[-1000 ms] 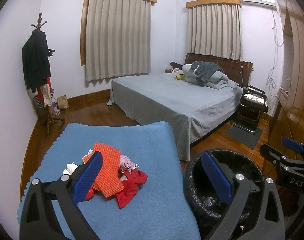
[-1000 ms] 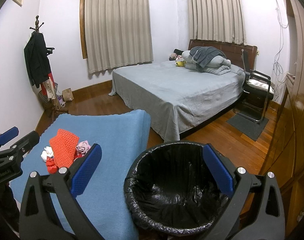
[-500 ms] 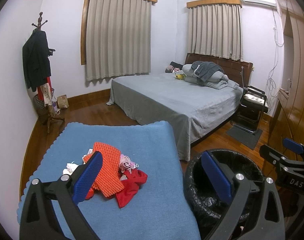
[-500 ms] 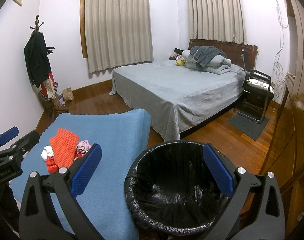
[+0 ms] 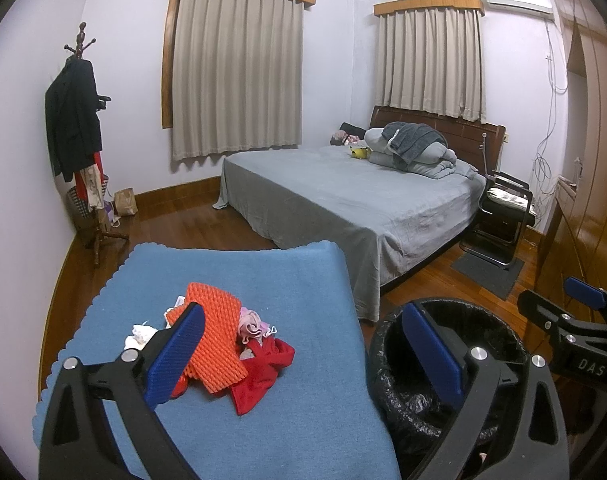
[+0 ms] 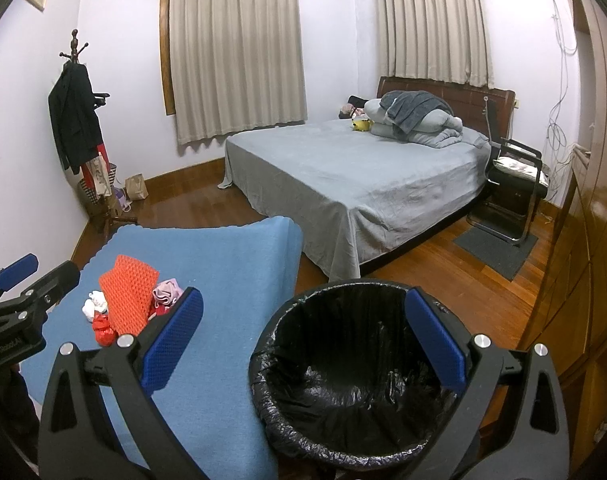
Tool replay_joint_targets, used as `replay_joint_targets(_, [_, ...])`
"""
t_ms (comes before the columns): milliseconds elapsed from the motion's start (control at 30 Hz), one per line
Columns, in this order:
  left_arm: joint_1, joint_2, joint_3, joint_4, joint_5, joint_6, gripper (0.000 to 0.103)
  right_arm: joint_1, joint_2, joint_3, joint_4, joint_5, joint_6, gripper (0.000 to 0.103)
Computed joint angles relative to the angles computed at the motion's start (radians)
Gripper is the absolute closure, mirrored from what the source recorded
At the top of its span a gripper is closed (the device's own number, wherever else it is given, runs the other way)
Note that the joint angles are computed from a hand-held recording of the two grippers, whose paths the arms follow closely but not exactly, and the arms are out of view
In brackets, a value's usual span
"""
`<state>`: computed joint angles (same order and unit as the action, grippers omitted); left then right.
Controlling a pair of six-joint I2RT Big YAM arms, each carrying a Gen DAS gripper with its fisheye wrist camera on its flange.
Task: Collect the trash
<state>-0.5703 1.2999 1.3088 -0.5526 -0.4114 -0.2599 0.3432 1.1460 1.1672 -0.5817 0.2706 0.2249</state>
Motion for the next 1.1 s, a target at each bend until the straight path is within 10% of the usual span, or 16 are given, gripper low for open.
replay_joint_targets(1100, [0.048,0.01,-0.017,0.008,0.022,-0.027,0.006,0.024,0.089,0.049,0.025,-0.045,-0.026,0.005])
